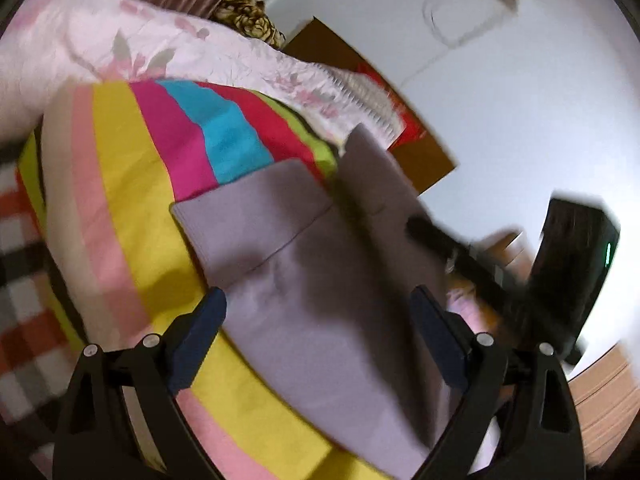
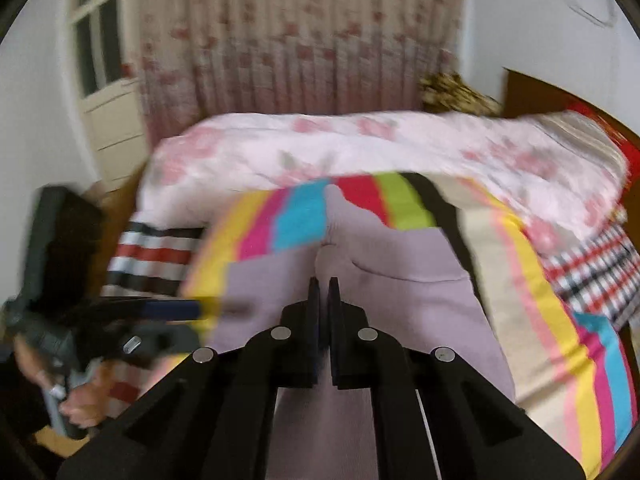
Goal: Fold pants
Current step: 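Fold the pants lengthwise with the right tool while the left tool holds the edge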
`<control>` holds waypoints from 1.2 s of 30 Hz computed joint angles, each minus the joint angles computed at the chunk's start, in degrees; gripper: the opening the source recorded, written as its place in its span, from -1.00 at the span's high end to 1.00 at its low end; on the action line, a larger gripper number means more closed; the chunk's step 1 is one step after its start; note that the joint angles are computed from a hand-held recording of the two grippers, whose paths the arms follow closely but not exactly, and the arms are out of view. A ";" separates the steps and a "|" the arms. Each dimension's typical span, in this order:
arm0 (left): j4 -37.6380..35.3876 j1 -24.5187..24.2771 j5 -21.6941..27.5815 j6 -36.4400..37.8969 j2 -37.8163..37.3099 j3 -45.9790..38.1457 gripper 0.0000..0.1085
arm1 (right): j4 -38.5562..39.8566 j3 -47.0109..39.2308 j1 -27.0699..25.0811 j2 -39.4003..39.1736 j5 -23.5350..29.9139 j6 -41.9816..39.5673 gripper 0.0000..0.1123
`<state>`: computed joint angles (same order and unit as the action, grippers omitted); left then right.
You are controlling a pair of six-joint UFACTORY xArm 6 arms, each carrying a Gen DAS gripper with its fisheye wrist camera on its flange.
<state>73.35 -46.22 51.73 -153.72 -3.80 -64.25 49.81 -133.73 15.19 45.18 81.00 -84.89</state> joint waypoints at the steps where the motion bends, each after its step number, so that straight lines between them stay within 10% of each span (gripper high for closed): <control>1: 2.20 0.48 -1.22 -3.46 -0.91 1.49 -0.71 | -0.29 4.79 0.56 -3.03 0.12 -2.57 0.90; 8: 3.22 3.41 -5.78 -9.89 -2.36 5.89 -0.67 | -9.80 18.60 5.25 -8.13 -5.06 -4.55 0.88; 16: 0.26 -1.10 6.00 -5.07 -1.74 2.28 -0.61 | -6.67 15.41 3.30 -7.73 2.03 -4.68 0.88; 25: 1.27 1.63 -1.31 -8.63 -2.16 5.31 -0.60 | -11.75 21.52 6.11 -10.40 -3.51 -2.74 0.85; 30: 0.22 -0.24 1.31 -6.10 -2.42 4.24 -0.61 | -13.23 18.53 4.02 -10.13 0.98 -1.73 0.05; 36: -4.74 -3.26 5.88 2.84 -2.77 1.75 -0.61 | -4.89 25.58 -7.67 -17.22 -0.79 -4.16 -0.04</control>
